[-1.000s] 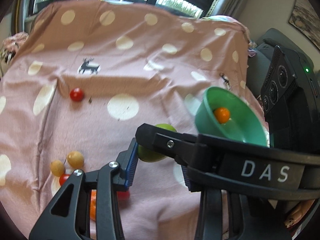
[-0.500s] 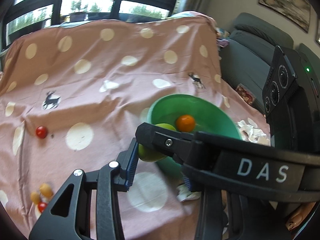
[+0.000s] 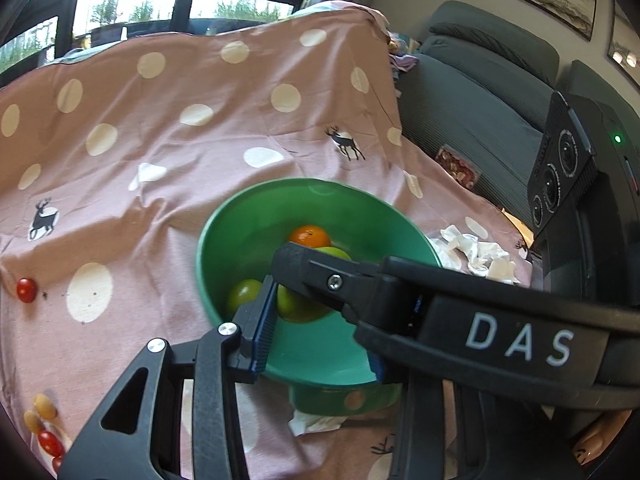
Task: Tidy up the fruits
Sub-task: 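Carry the green mango to the green bowl and lower it inside, then open the right gripper to release the green mango in the bowl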
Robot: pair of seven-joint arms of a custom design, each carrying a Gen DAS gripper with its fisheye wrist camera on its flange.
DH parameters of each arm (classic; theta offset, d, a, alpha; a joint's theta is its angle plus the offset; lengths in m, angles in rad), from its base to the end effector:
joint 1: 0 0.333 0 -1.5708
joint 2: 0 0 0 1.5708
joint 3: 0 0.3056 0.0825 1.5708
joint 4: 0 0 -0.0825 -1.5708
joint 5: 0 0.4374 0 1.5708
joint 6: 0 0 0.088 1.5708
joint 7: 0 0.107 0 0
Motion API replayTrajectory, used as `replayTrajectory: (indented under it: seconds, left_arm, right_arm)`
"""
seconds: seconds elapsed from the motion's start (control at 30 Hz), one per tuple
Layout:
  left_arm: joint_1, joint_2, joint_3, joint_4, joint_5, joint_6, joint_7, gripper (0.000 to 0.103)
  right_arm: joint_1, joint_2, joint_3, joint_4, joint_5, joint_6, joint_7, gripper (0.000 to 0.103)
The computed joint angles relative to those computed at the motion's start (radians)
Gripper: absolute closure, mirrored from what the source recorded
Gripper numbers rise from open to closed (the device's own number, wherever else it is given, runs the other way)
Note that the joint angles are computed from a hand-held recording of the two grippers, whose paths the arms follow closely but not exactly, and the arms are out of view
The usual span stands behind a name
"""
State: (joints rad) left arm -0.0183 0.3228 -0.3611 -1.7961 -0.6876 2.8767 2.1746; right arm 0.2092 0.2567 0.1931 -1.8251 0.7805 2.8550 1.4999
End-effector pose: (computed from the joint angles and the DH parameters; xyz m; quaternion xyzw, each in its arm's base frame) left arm 0.6902 -0.2121 0.4203 -0.5298 0.7339 -0.4100 0.1122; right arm 0.6706 0.2336 0.4382 -0.5635 0.7055 0.0098 0.4297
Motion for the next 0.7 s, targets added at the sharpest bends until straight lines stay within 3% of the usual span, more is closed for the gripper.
replayTrajectory:
  seconds: [0.7]
  left_arm:
    - [0.006, 0.088, -0.021, 0.094, 0.005, -0.101, -0.014, 0.065]
  right_arm:
    - [0.012, -0.01, -0.061, -0.032, -0.22, -0.031, 0.258, 0.059]
